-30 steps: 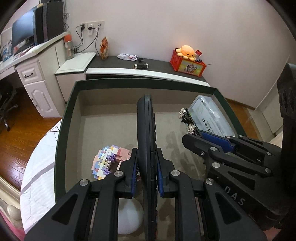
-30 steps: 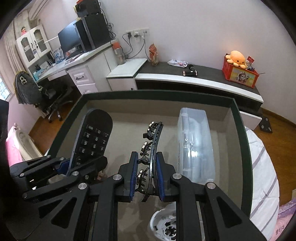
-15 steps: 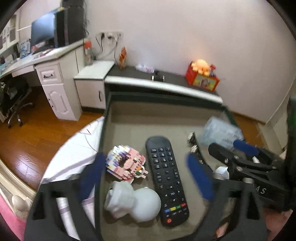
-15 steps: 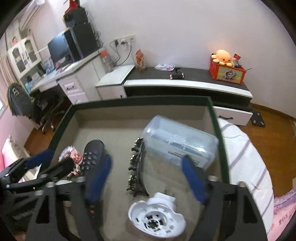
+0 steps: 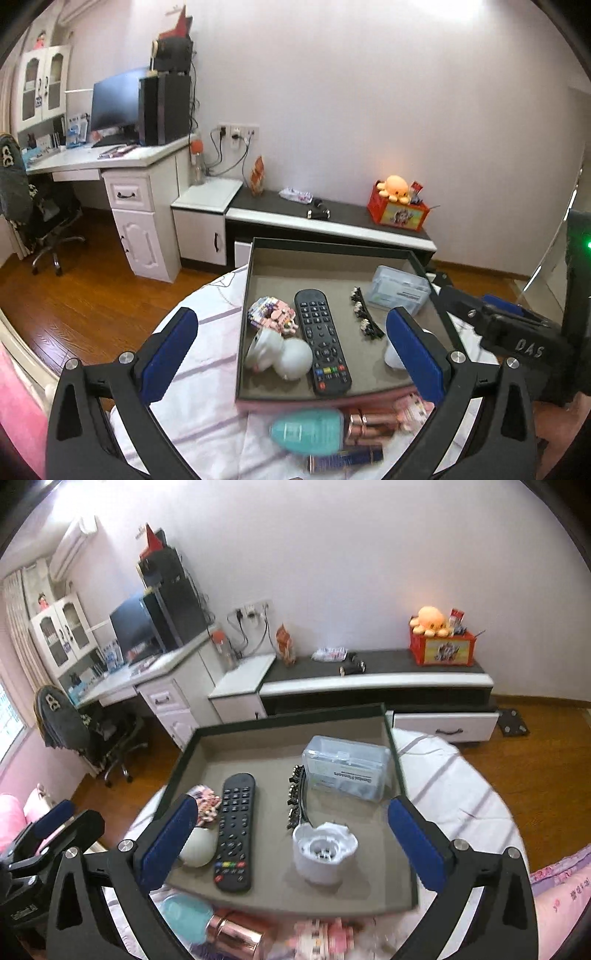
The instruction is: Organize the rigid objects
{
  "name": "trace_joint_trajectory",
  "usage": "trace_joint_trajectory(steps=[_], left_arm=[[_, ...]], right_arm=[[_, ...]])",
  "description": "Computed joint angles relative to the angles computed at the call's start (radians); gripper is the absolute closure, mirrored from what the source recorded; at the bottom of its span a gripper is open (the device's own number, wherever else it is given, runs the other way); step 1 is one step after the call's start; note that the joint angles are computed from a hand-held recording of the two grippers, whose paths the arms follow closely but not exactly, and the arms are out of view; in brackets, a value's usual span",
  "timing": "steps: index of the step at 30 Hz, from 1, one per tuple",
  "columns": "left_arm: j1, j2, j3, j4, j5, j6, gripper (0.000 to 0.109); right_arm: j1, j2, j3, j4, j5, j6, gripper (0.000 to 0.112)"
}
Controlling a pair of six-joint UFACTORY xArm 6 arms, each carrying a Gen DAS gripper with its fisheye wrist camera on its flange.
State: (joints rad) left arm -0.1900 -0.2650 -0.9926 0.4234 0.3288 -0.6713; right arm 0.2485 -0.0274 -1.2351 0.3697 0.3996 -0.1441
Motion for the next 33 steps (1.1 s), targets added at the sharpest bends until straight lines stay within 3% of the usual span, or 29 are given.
trace_joint_trajectory(steps=[8,13,21,24,33], left_arm=[[-0.032,-0.28,0.202,0.115,0.048,-0.111,0.006],[-0.108,-0.438,0.297,0.196,0.106,-0.165,0.006],[-0.218,-0.592,0.398,0.269,0.226,-0.275,0.006],[-0.266,-0.635,0.43,0.323,0.285,-0.336,0.006],[-0.381,-0.704,0.476,0.393,0.387,-0.426,0.006]], right_arm=[[-0.004,-0.329,0.289,-0.13,-0.077,0.116,0.009],[-0.013,-0.535,0.457,-0.255,-0.079,0.23,0.009],[0.004,-0.839,0.678,-0.591,-0.033,0.53,0.009],[0.032,-0.912,0.719,-0.727,0.018,0.638,0.009],[0.065,-1.026,0.789,-0.833,0.069,0.736,0.009]])
